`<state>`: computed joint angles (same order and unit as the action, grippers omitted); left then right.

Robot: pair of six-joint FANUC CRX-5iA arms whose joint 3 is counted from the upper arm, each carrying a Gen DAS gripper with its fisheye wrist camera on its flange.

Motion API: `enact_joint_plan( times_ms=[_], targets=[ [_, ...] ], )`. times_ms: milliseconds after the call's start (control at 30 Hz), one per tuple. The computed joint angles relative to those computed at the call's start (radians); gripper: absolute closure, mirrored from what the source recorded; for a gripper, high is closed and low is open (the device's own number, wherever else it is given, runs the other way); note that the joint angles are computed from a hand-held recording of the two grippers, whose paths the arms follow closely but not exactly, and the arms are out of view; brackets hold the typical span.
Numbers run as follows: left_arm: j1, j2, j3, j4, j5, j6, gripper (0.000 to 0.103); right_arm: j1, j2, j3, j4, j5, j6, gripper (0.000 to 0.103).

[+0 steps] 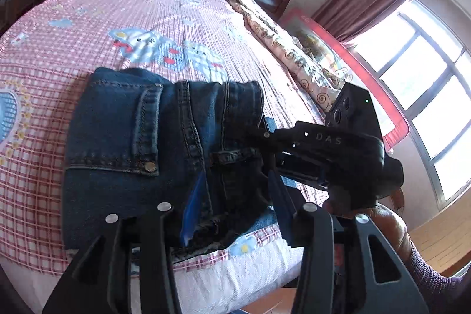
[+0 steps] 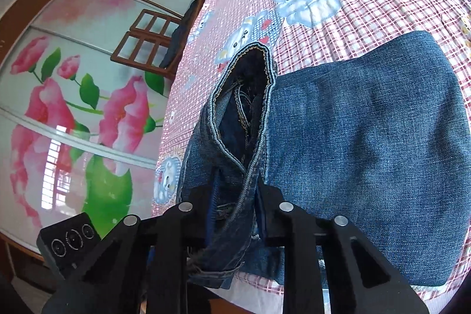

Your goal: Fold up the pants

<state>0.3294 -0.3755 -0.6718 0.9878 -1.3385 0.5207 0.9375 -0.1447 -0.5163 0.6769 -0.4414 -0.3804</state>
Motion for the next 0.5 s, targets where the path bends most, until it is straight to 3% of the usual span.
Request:
enact_joint_plan(
  times_ms=[67, 100, 300, 400, 467, 500],
  targets=[
    [0.057, -0.023, 0.006, 0.021, 0.003, -0.059, 0.048, -0.007, -0.014, -0.022, 0.014, 0.024, -0.018, 0.087],
    [0.073, -0.03, 0.012, 0.024, 0.027, -0.066, 0.034, -0.008, -0.036, -0.045, 0.03, 0.032, -0.029, 0.087],
    [0.028, 0.074, 0.097, 0.005, 0.207, -0.004, 0.017, -0.012, -0.153, -0.12, 0.176, 0.0, -0.128, 0.094],
    [-0.013, 0.132, 0.116, -0.004, 0.226, 0.009, 0.007, 0.002, -0.183, -0.084, 0.042, -0.086, 0.021, 0.097],
    [-0.045, 0.136, 0.117, -0.047, 0.285, 0.072, 0.008, 0.021, -0.174, -0.038, -0.064, -0.192, 0.071, 0.097],
    [-0.042, 0.14, 0.105, -0.033, 0.281, 0.063, 0.008, 0.022, -0.184, -0.05, -0.082, -0.174, 0.059, 0.097]
  ],
)
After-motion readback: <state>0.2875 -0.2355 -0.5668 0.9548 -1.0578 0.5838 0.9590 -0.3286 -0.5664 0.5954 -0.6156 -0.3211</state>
